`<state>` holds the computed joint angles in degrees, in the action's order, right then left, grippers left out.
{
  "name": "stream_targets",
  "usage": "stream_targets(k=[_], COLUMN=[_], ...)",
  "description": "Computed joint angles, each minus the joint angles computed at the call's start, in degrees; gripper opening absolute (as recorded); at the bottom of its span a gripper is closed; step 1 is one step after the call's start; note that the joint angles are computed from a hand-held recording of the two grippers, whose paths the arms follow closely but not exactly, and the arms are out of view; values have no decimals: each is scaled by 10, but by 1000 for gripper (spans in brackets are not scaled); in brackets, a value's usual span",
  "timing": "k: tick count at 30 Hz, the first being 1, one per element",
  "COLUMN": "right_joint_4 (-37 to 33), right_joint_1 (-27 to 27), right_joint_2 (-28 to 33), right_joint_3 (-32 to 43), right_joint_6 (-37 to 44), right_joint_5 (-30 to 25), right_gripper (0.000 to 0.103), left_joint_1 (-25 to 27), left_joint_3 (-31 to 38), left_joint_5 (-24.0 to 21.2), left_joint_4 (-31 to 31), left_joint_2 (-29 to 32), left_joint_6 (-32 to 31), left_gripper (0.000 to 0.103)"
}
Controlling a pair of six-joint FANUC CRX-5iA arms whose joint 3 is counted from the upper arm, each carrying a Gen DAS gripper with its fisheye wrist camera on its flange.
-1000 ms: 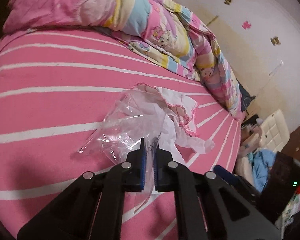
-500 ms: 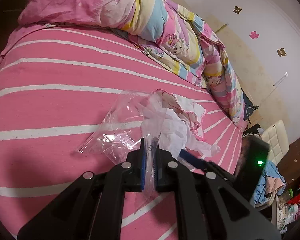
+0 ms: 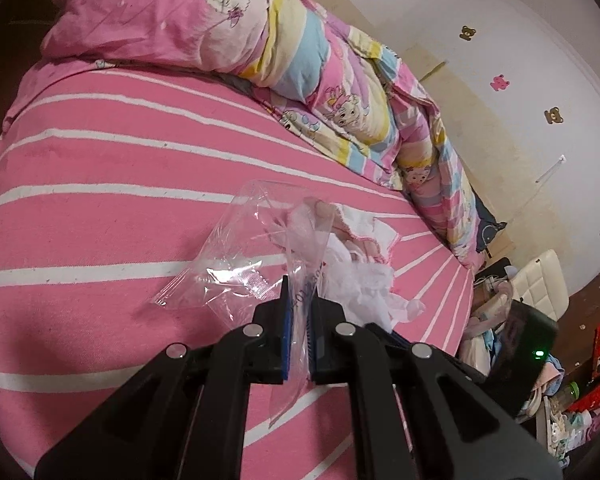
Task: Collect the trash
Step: 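Grasp the white tissue with the right tool beside the left tool, then carry the clear bag and tissue with both tools over the black bin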
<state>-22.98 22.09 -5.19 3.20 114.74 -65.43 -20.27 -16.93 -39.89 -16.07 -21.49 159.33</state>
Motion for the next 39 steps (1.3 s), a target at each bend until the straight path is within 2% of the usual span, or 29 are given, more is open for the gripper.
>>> stream_targets(k=[7,10,13,14,15,16,17,22,25,26,27,28,32,35,39], right_joint_4=[-41,-51,-40,-31,-21,-16,-6,6,16,20,22,24,0,-35,-77], right_joint_1=[-45,-59,-60,-55,-49,-44,-36,-25,-13,-9,-7,-5,-22,-50,-91], right_joint_2=[-18,-24,-23,-26,-31,-34,-37,-15,-1,5,7,8,1,-12,-35], right_joint_3=[23,29,32,25,15,5,-7,-16,-20,-21,-22,-23,-21,-8,11], right_joint_6=[38,44,36,31,29,33,35,15,6,5,4,6,17,26,54], right_joint_5=[-43,-61,-84,-77,-64,-53,-36,-27,-22,-22,-21,-20,-21,-44,-79], right_gripper=[5,1,3,9,36,49,55,55,44,33,11,0,1,1,1], left_joint_1=[-33,-67,-108,-120,-125,-127,-124,-110,-87,-83,-82,-81,-90,-105,-169], left_joint_3=[21,40,63,67,65,62,57,46,32,32,34,35,42,55,113], left_joint_5=[-17,-40,-75,-83,-83,-79,-72,-56,-29,-27,-27,-27,-33,-38,-99], left_joint_4=[-34,-74,-126,-140,-146,-146,-138,-111,-78,-73,-74,-74,-94,-113,-192], left_joint_2=[1,7,16,19,20,20,20,25,20,21,22,21,20,22,46], left_joint_6=[23,63,118,138,154,163,164,143,115,107,104,102,118,136,176], left_gripper=[6,6,6,6,6,6,6,6,6,6,6,6,6,5,5])
